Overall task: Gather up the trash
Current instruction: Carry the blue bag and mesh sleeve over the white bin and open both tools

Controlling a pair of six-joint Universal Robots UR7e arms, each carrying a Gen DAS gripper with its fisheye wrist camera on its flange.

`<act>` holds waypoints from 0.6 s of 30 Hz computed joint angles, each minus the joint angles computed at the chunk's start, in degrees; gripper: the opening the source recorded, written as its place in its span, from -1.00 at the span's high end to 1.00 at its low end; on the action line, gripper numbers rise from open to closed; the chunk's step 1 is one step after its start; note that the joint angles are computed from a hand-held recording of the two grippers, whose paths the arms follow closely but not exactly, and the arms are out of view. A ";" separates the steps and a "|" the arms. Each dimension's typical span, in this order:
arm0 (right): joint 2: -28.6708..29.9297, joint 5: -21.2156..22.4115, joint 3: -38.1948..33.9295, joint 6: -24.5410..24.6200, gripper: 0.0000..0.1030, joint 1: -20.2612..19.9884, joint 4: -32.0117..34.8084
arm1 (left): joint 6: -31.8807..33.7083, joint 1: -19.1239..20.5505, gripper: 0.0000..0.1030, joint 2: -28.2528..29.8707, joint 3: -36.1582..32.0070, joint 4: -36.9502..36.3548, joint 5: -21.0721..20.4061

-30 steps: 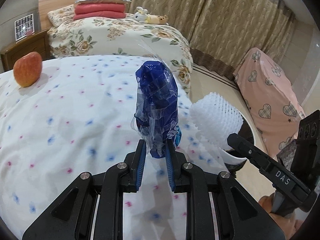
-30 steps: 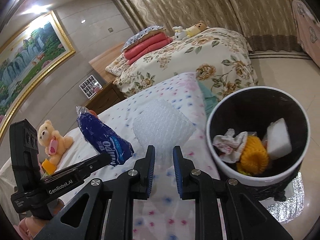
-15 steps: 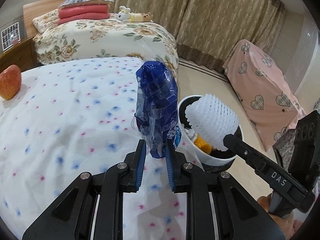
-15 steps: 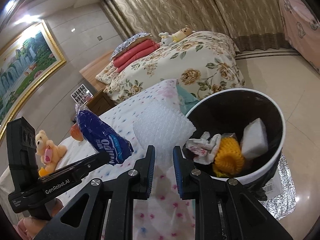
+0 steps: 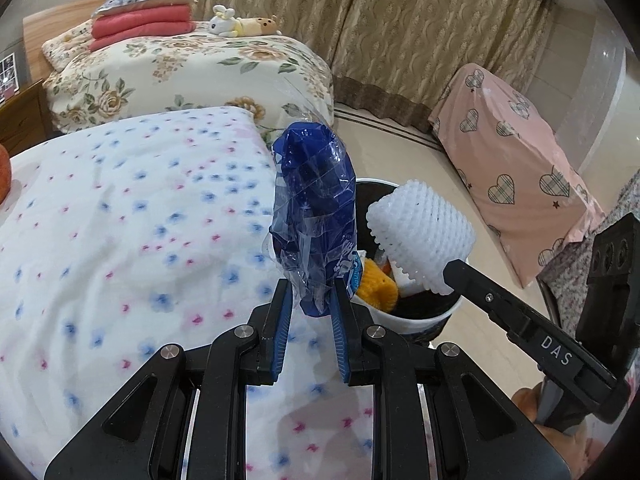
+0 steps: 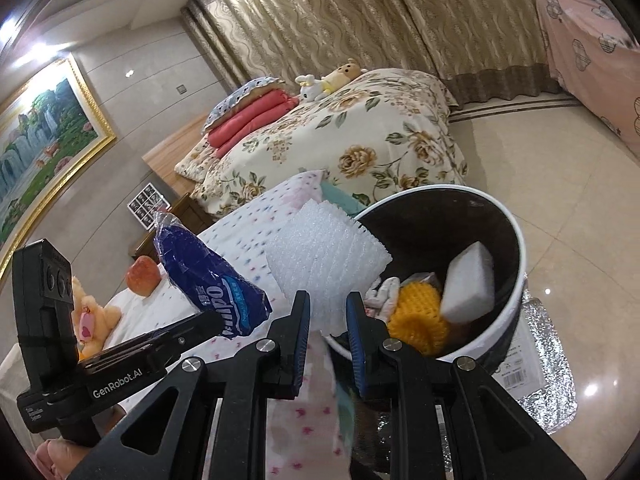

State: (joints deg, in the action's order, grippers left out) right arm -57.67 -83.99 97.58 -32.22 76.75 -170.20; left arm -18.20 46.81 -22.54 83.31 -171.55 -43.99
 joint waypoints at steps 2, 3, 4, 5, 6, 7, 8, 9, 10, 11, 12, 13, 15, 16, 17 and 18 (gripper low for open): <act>-0.06 -0.13 -0.22 0.21 0.64 -0.23 -0.02 | 0.28 0.05 0.64 0.43 -0.80 0.44 -0.26; -0.05 -0.17 -0.37 0.25 0.63 -0.32 0.04 | 0.44 0.11 0.65 0.66 -1.25 0.69 -0.39; -0.08 -0.23 -0.51 0.31 0.63 -0.44 0.07 | 0.52 0.10 0.65 0.91 -1.69 0.98 -0.56; -0.10 -0.30 -0.63 0.40 0.63 -0.53 0.07 | 0.61 0.08 0.64 1.16 -2.06 1.22 -0.68; -0.17 -0.34 -0.68 0.44 0.64 -0.64 0.06 | 0.84 0.10 0.64 1.47 -2.66 1.56 -0.82; -0.21 -0.39 -0.74 0.48 0.64 -0.70 0.05 | 0.97 0.10 0.64 1.70 -3.00 1.71 -0.88; -0.25 -0.46 -0.90 0.52 0.64 -0.81 0.04 | 1.02 0.06 0.64 1.93 -3.32 1.91 -0.98; -0.22 -0.48 -1.06 0.56 0.63 -0.87 0.05 | 1.12 0.11 0.64 2.20 -3.88 2.27 -1.17; -0.16 -0.51 -1.30 0.59 0.63 -0.92 0.14 | 1.17 0.11 0.64 2.39 -4.19 2.45 -1.28; -0.12 -0.61 -1.46 0.65 0.63 -0.92 0.18 | 1.29 0.13 0.64 2.64 -4.64 2.67 -1.40; -0.05 -0.65 -1.68 0.66 0.63 -1.00 0.22 | 1.41 0.16 0.64 2.93 -5.18 2.96 -1.53; -0.01 -0.71 -1.89 0.65 0.63 -1.04 0.31 | 1.46 0.14 0.64 3.13 -5.52 3.16 -1.63; 0.03 -0.84 -2.21 0.72 0.63 -1.18 0.44 | 1.66 0.12 0.64 3.71 -6.49 3.77 -1.96; 0.04 -0.90 -2.34 0.75 0.63 -1.25 0.49 | 1.84 0.19 0.64 3.87 -6.88 4.02 -2.14; 0.08 -1.02 -2.58 0.82 0.63 -1.38 0.57 | 1.96 0.19 0.64 4.16 -7.38 4.36 -2.30; 0.12 -1.09 -2.74 0.89 0.63 -1.42 0.63 | 2.10 0.20 0.64 4.51 -7.97 4.80 -2.47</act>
